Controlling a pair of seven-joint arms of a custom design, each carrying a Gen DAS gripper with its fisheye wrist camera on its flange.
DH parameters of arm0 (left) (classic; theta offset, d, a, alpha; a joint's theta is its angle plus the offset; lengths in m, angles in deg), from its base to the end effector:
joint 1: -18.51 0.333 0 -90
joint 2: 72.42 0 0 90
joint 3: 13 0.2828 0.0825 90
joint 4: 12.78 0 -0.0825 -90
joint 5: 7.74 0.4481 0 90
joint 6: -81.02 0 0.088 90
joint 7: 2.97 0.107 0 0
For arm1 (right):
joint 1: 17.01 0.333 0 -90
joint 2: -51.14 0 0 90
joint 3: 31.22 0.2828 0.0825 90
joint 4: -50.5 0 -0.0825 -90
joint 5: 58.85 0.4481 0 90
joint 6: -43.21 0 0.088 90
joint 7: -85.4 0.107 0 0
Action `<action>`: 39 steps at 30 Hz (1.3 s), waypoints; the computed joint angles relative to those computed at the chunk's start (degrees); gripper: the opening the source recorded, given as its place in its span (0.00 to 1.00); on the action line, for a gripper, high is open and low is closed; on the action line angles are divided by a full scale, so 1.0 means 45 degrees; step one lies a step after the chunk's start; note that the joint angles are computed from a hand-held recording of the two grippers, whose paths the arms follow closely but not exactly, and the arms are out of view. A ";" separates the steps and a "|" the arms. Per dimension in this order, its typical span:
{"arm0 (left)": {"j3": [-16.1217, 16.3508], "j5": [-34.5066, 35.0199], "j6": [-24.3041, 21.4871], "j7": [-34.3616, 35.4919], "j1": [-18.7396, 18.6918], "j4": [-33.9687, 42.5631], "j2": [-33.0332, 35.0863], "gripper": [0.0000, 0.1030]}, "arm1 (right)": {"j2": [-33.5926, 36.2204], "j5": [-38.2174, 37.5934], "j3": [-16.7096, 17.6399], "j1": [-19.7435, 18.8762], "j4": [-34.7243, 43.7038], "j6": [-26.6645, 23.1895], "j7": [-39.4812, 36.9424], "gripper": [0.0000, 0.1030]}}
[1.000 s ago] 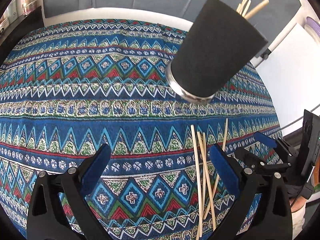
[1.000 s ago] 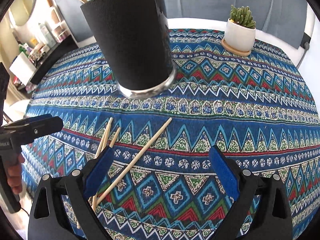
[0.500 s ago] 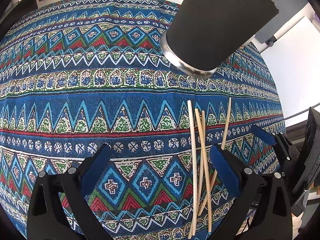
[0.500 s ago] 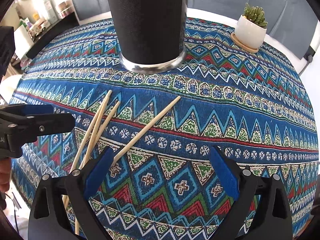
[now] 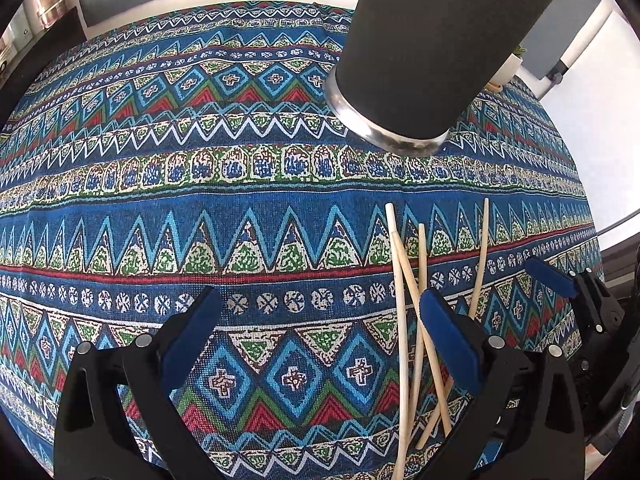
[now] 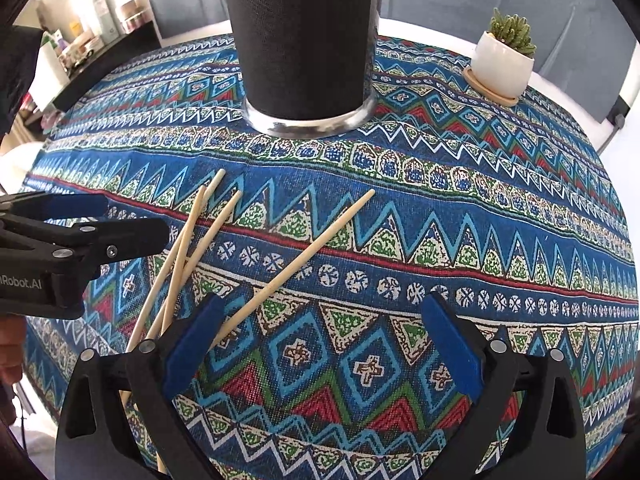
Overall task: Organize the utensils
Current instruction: 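Move both grippers back down to the remaining chopsticks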
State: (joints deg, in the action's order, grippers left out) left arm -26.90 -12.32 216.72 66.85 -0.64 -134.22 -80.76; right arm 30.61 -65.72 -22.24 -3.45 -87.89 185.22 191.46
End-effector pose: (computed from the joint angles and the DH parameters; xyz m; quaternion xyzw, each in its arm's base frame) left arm 0.5076 -0.3348 0.4573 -0.6273 0.7540 -0.1891 0.0464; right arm 0.4961 0.2062 0.4263 -0.7536 0.6200 -0.1554 0.1531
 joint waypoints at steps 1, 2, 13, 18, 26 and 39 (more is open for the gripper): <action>-0.0057 0.0213 -0.0006 -0.0109 0.0005 0.0020 0.0033 0.94 | -0.0047 0.0051 -0.0051 0.0022 -0.0060 0.0037 -0.0101 0.92; -0.0117 0.0456 -0.0038 -0.0214 0.0004 0.0058 0.0101 0.94 | -0.0100 0.0103 -0.0088 0.0032 -0.0115 0.0064 -0.0176 0.92; -0.0558 0.3093 -0.0337 -0.1290 -0.0201 0.0461 0.0689 0.95 | -0.0953 0.0327 -0.0110 -0.0179 -0.1074 0.0755 -0.0685 0.92; -0.0425 0.2756 -0.0047 -0.0464 -0.0254 0.0204 0.0541 0.96 | -0.1439 0.0566 -0.0183 -0.0190 -0.1551 0.0939 -0.1091 0.92; -0.0199 0.2313 0.1403 0.0851 -0.0320 -0.1290 -0.0518 0.96 | -0.1813 0.0540 0.0132 -0.0502 -0.1971 0.1323 -0.0769 0.92; 0.0378 0.0584 0.2469 0.4445 -0.0627 -0.1727 -0.0632 0.96 | -0.1242 0.0645 -0.0039 -0.0409 -0.1224 0.0484 -0.0946 0.93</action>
State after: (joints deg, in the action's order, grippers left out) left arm -25.20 -9.69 227.83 86.86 -3.46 -141.99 -83.61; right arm 25.02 -62.82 -22.41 -5.29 -93.40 187.40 187.20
